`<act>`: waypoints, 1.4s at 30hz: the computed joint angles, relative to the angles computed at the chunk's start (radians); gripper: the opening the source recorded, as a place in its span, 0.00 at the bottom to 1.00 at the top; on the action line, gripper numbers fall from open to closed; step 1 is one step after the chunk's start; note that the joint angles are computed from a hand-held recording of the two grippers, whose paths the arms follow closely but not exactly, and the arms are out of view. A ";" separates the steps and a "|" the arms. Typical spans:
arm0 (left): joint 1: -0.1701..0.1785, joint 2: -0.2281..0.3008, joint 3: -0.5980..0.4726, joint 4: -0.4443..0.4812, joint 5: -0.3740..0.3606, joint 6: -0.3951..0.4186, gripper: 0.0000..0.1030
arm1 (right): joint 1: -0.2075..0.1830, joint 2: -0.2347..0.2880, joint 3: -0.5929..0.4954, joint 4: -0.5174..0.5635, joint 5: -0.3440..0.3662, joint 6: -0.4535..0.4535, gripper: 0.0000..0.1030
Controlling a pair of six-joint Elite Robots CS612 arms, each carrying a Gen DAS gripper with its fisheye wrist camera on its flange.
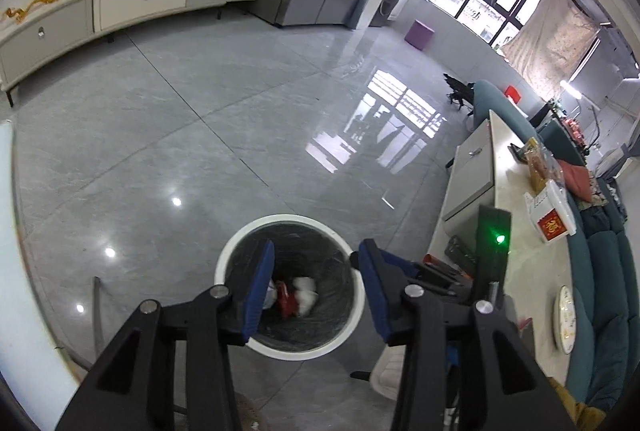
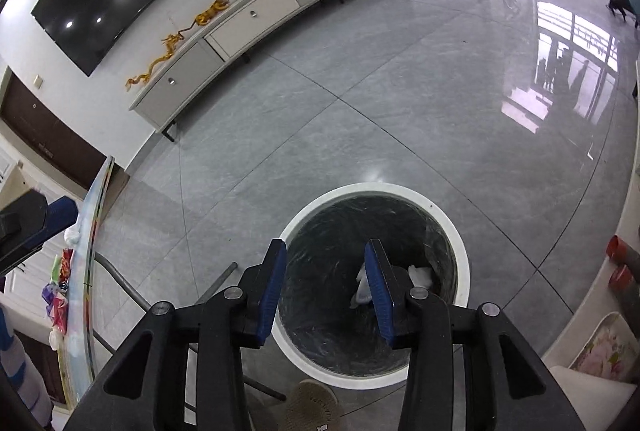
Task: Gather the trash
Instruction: 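Carry both bags over the white bin and open both grippers to release, then move both open grippers back over the table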
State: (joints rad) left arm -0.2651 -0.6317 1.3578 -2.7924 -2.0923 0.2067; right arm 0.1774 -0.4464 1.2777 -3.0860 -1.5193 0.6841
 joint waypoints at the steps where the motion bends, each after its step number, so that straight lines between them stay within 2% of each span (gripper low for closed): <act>1: 0.002 -0.007 0.014 -0.016 0.009 0.000 0.41 | 0.003 -0.004 0.004 -0.011 -0.005 0.002 0.40; 7: 0.011 -0.060 0.106 -0.125 0.057 0.012 0.41 | 0.023 -0.035 0.022 -0.064 -0.031 -0.010 0.40; 15: 0.053 -0.132 0.215 -0.257 0.086 0.039 0.41 | 0.066 -0.083 0.042 -0.141 -0.060 -0.050 0.41; 22: 0.125 -0.180 0.289 -0.381 0.067 0.004 0.40 | 0.119 -0.110 0.013 -0.162 -0.075 -0.134 0.41; 28: 0.200 -0.194 0.329 -0.477 0.064 -0.029 0.41 | 0.160 -0.113 -0.040 -0.161 -0.058 -0.198 0.44; 36: 0.317 -0.161 0.322 -0.504 0.056 -0.070 0.41 | 0.210 -0.064 -0.184 -0.049 -0.006 -0.277 0.46; 42: 0.388 -0.107 0.272 -0.479 0.068 -0.127 0.41 | 0.243 0.023 -0.363 0.120 0.057 -0.339 0.47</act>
